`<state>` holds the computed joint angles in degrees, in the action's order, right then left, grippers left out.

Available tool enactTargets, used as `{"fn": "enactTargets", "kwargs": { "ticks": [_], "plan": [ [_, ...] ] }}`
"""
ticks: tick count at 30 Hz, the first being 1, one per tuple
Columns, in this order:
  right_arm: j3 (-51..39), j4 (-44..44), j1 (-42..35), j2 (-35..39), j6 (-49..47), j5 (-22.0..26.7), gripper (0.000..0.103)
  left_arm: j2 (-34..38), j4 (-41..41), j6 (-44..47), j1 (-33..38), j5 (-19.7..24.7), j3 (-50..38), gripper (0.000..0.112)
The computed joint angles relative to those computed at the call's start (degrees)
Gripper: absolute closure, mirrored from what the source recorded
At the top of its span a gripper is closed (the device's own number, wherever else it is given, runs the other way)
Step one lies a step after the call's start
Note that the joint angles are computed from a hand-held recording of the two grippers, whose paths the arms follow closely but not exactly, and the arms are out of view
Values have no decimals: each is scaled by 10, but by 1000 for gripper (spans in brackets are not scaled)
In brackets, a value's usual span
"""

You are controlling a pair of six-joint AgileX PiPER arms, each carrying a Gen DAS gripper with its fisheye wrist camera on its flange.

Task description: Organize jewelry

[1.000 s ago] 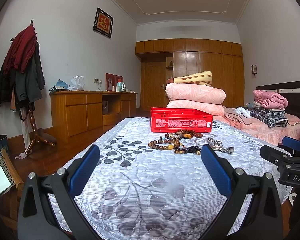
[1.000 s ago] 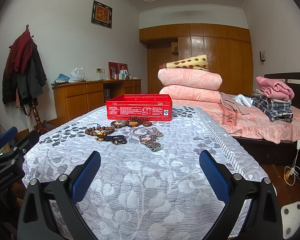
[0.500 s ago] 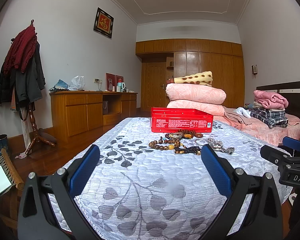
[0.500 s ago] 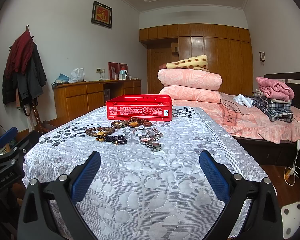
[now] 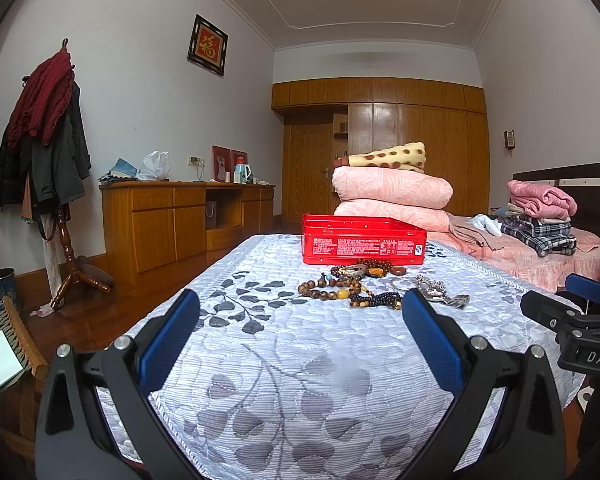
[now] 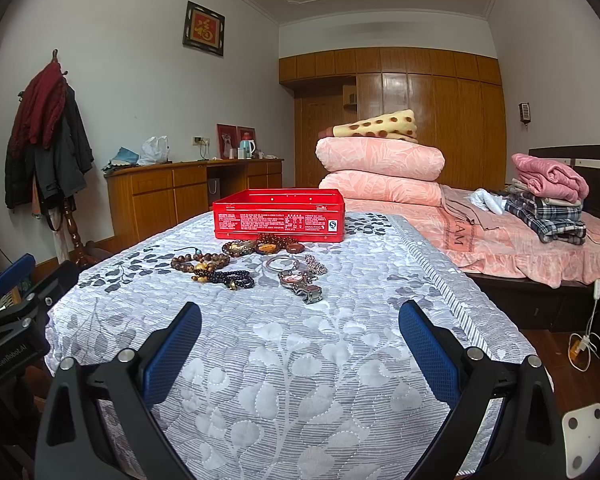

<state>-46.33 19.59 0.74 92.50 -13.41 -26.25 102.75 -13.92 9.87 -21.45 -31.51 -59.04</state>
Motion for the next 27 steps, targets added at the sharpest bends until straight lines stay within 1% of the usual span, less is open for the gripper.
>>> {"fn": "enactTargets", "kwargs": {
  "ticks": [16, 22, 27],
  "plan": [
    [-2, -2, -1, 4, 2, 0, 6, 4, 0, -3, -1, -2, -2, 14],
    [-8, -3, -2, 5, 3, 9, 6, 5, 0, -2, 0, -1, -2, 14],
    [-18, -16, -7, 17, 15, 19, 6, 19, 2, -4, 3, 18, -19, 14]
  ]
}}
